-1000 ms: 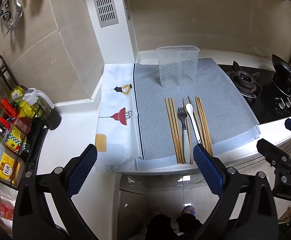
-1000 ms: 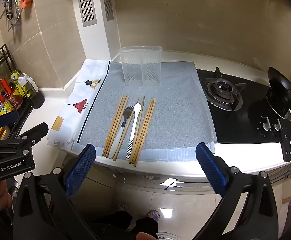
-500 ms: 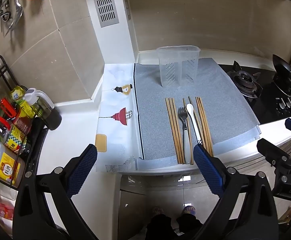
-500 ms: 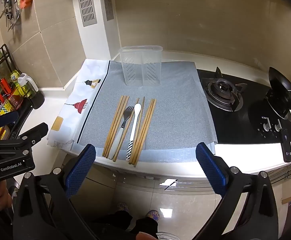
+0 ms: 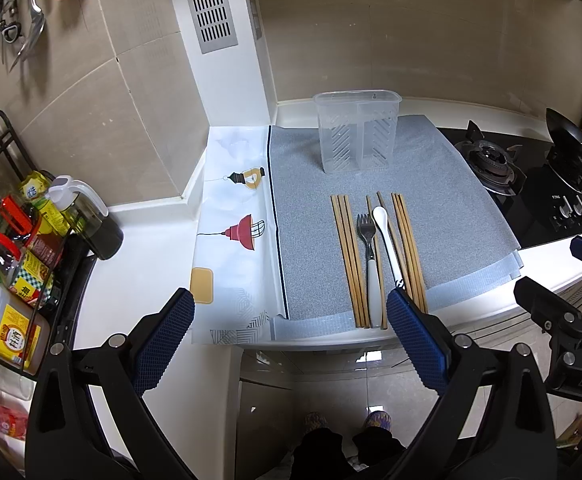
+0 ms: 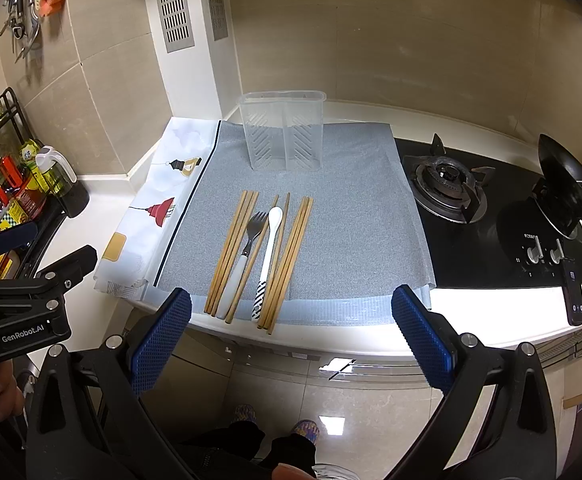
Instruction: Organize utensils
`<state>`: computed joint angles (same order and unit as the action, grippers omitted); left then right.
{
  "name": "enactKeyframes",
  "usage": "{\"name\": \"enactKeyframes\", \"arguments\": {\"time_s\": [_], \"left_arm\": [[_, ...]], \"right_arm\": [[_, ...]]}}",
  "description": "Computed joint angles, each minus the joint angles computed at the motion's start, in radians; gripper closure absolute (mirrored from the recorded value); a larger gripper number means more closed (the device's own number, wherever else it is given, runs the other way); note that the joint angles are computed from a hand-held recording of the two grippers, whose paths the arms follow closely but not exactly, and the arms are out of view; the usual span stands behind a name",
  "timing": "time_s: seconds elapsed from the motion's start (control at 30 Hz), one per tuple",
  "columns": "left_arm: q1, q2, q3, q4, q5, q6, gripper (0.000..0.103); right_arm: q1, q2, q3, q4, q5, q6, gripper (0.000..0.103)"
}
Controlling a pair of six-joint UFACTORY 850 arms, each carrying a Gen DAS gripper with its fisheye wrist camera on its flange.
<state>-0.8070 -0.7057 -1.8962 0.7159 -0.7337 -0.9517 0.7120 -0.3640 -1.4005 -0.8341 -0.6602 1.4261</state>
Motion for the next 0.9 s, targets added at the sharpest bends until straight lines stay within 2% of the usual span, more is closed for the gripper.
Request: {"name": "enactKeyframes", "arguments": {"time_s": [0.27,0.43,0.6,0.77,0.9], "left_arm": [[0.006,0.006,0.019,0.003,0.01,-0.006,0.009],[0.028,-0.016,-0.016,-0.039,-0.001,0.001,0.009],[0.037,-0.103,-0.153,-0.075,-0.079,0.064,0.009],[0.045,-0.26,-0.404,-0.165,-0.216,0.194,0.009],[0.057,-0.329,-0.51,-0.222,-0.233,0.245,0.009]], "right_arm": [[-0.018,-0.001,0.001,0.013,0.025,-0.02,0.005],[-0.065,0.025,0.04,0.043,0.1,-0.071,0.005],[-0.115,0.017,0.051,0.192,0.141,-0.25,0.005],[-0.168,-0.012,0.04,0.334,0.182,-0.363,0.005],[-0.215,-0.093,-0.038,0.454,0.175,-0.478,0.005]]}}
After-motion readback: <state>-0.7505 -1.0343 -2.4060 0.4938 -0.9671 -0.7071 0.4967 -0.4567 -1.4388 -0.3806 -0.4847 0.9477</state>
